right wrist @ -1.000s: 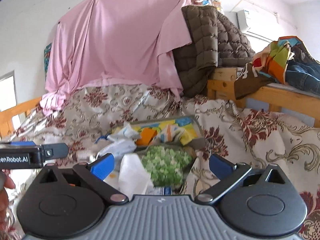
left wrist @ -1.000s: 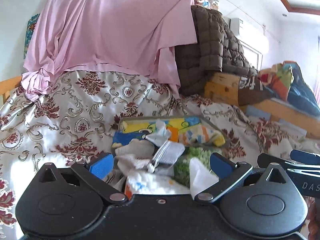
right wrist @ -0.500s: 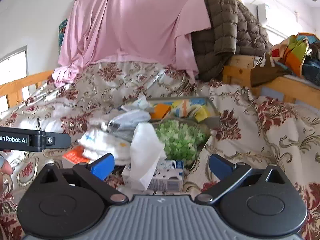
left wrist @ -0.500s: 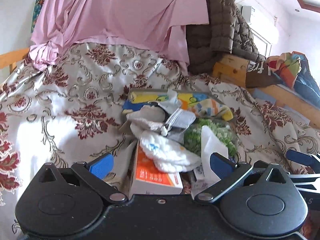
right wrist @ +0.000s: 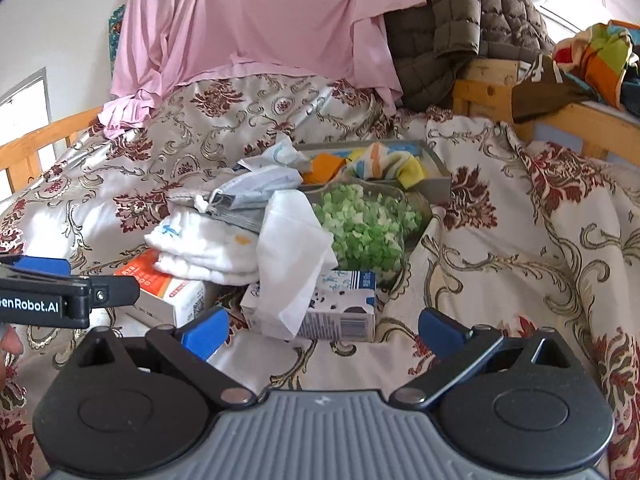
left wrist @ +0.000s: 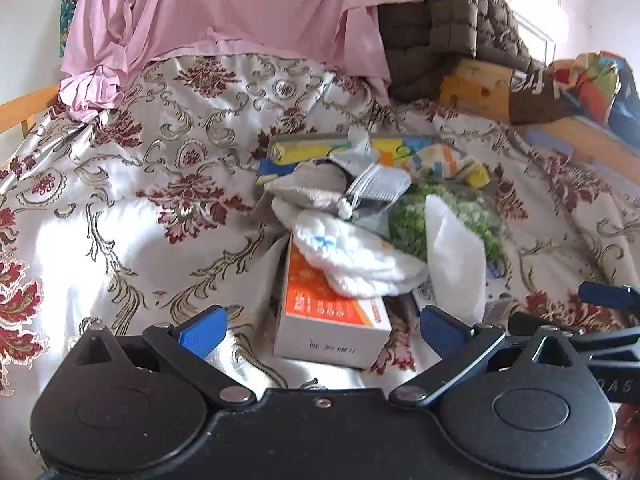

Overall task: Organize soft objects
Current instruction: 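Move both open tools back toward the remaining pile, then grasp the white tissue with the right tool while the left tool grasps the white cloth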

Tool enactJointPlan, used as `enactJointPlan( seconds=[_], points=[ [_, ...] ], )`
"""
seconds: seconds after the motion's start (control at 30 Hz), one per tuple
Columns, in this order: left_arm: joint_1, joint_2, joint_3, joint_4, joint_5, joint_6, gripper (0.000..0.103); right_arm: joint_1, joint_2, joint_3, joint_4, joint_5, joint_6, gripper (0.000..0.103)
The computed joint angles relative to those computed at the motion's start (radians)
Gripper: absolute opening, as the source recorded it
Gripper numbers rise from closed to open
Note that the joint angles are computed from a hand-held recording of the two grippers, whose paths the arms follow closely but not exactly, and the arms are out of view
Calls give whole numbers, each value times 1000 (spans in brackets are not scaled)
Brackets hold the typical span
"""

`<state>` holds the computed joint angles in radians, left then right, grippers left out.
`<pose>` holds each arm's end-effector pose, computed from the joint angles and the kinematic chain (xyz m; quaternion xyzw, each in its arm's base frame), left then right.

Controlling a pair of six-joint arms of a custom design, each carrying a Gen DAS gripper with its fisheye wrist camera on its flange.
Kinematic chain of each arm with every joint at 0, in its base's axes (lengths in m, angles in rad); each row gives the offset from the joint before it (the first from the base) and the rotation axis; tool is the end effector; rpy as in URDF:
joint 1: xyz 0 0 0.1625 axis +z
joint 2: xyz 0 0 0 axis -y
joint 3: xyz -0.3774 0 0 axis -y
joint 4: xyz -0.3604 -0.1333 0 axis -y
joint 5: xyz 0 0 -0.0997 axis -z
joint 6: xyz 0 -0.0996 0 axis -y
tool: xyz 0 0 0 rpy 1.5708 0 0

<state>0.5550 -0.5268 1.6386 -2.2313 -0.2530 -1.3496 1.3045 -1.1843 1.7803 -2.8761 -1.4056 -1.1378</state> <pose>-0.3589 -0.4928 -0.0368 0.0071 0.7827 -0.4854 0.3896 -0.0083 -0.5991 0.3001 0.4204 -0.8351 0.3142 0.1644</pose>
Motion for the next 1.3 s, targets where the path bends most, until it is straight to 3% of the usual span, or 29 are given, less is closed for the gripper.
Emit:
enactJointPlan(
  seconds=[0.27,0.37,0.53,0.8,1.07,1.17,1.3],
  points=[
    [10,4,-46,170,-14,-104,102,9,19,-24,13,-37,26,103],
    [11,6,-58,214,-11,-128,102,8,22,-39,45,-29,33,103],
    [14,11,-75,261,-3,-154,102,16,47,-46,6,-19,3,103],
    [26,24,-86,218,24,-135,102,15,100,-98,11,26,-8,103],
    [55,50,-154,293,62,-137,102,15,166,-186,69,77,-17,98],
    [70,55,-149,172,65,-33,102,18,188,-217,105,64,-10,91],
    [87,58,-156,121,76,-19,102,18,203,-242,142,67,-9,88]
  ],
)
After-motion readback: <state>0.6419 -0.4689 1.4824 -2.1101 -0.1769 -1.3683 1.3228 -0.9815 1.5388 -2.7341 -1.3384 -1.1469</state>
